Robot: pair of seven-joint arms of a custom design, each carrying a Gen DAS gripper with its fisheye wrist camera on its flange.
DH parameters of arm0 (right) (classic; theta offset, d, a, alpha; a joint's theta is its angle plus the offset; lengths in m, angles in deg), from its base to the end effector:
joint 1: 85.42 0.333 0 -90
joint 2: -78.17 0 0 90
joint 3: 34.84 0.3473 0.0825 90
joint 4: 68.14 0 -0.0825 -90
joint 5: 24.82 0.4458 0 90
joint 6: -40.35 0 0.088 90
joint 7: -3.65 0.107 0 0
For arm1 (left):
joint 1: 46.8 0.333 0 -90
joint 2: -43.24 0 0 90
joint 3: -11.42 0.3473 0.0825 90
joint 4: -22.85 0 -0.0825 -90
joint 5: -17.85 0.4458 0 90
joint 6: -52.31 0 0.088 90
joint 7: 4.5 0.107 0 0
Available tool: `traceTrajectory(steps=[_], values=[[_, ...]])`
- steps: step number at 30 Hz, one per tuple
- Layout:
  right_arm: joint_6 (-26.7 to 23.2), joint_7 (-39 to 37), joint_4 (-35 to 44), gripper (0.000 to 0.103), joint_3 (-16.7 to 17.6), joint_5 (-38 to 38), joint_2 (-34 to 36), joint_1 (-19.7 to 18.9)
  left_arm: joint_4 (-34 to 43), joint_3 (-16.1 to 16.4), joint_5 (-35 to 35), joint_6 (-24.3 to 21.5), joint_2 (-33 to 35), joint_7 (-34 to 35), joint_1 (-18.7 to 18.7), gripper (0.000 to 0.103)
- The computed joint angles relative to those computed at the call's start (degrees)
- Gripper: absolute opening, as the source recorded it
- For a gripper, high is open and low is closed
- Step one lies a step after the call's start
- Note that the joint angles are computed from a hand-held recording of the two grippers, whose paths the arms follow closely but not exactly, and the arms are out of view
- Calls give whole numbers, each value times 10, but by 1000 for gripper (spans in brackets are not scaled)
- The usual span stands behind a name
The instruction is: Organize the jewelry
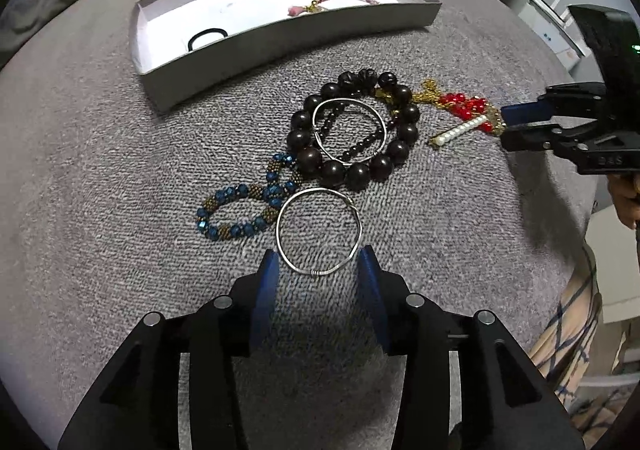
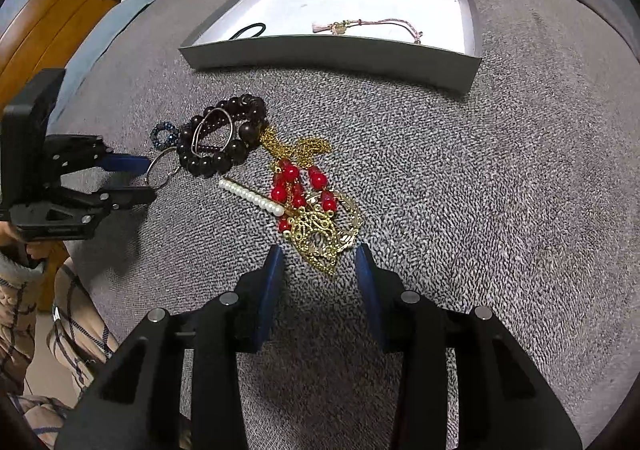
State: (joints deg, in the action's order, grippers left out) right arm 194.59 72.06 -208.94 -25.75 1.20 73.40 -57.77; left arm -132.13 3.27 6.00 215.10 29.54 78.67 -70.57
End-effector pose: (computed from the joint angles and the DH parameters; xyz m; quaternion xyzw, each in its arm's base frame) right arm 0.4389 0.3095 0.3456 -0.8762 0.4398 0.0029 0.1973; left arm 0.3983 -0.2330 0.3251 -0.6008 0.7768 -0.1814 0.0520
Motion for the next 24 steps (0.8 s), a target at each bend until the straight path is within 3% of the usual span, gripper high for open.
traceTrajectory(steps=[5, 7, 10, 15, 18, 22, 24], values=[[3, -17, 1, 35, -2, 19, -1, 3, 9, -12, 20, 9, 18, -21, 14, 43], [-2, -24, 2, 18, -2, 24, 1, 3, 6, -22, 45, 11, 16, -36, 22, 42], [-11, -37, -5, 8, -3, 29, -6, 4, -2, -21, 57, 10, 3, -41, 18, 41], [-21, -33, -25, 6, -2, 7, -30, -1, -21, -12, 55, 0, -22, -27, 1, 41], [-14, -30, -27, 9, -7, 10, -33, -1, -27, -6, 53, -1, -25, -27, -4, 41], [-8, -40, -15, 38, -11, 43, -27, 2, -20, -17, 69, 1, -16, -52, 6, 42], [-3, -41, -6, 40, -8, 45, -19, 4, -18, -19, 76, 4, -14, -61, 7, 42]])
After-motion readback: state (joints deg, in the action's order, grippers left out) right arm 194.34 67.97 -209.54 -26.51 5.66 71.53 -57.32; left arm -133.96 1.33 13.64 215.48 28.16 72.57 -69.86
